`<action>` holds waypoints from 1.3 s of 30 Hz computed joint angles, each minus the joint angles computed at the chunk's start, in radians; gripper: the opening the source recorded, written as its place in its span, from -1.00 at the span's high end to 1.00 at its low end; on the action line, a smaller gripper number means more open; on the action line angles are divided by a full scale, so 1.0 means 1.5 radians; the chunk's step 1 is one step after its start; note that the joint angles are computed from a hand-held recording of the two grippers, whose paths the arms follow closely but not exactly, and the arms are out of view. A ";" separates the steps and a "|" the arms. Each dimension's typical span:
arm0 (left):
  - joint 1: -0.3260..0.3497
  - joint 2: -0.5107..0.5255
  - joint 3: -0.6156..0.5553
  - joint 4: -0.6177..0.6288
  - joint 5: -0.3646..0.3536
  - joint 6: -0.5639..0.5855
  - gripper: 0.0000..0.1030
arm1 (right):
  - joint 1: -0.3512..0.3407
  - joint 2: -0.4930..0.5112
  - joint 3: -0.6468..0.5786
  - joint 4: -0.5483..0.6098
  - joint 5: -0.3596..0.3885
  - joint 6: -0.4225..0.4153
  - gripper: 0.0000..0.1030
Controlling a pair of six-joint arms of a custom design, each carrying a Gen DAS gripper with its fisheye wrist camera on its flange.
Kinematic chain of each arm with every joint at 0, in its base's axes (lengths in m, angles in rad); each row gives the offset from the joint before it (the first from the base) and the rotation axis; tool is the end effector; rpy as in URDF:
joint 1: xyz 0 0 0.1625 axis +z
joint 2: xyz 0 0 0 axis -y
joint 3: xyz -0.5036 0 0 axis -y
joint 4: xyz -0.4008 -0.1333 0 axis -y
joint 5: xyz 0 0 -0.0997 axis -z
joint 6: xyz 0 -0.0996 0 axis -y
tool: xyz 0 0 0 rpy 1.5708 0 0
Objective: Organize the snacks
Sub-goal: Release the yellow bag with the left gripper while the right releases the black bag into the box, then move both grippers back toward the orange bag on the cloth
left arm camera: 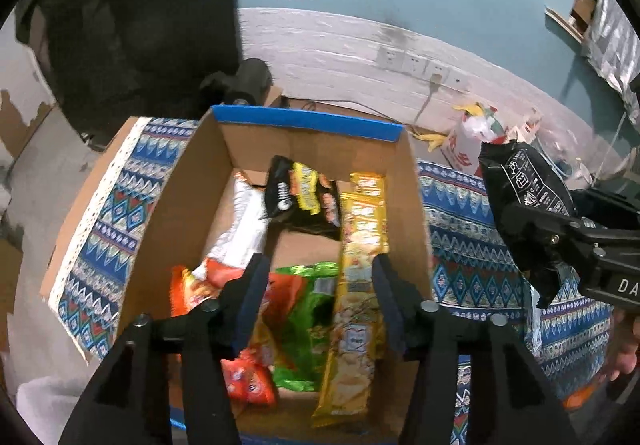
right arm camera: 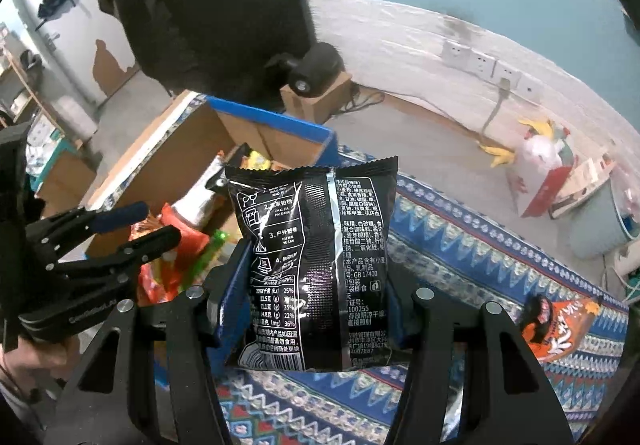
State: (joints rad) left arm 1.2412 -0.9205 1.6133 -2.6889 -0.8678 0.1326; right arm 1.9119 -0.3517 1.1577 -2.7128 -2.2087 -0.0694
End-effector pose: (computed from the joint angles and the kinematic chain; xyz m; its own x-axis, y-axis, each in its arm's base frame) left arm -0.0510 -0.7599 0.2792 -0.7621 0.1085 -0.6383 0.3991 0.8550 -0.3311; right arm 0.3610 -0.7959 0.0041 -0.7989 -0.1452 0.5837 -0.3721 0.8817 -0.2899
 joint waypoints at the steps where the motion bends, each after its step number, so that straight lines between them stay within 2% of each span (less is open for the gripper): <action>1: 0.003 -0.004 0.001 0.001 0.001 -0.004 -0.10 | 0.001 0.008 -0.014 0.008 0.003 -0.001 -0.11; 16: 0.026 -0.050 0.016 0.011 0.001 -0.042 -0.10 | 0.004 0.112 -0.182 0.130 0.054 0.026 -0.11; 22: 0.030 -0.059 0.023 0.017 -0.001 -0.044 -0.11 | 0.001 0.134 -0.217 0.160 0.078 0.037 -0.13; 25: 0.030 -0.062 0.024 0.024 -0.008 -0.053 -0.11 | -0.003 0.132 -0.216 0.165 0.091 0.050 -0.16; 30: 0.024 -0.057 0.024 0.024 -0.016 -0.047 -0.15 | -0.002 0.114 -0.188 0.142 0.085 0.051 -0.28; 39: -0.001 -0.037 0.032 0.023 -0.030 -0.022 -0.23 | -0.005 0.059 -0.100 0.082 0.054 0.044 -0.38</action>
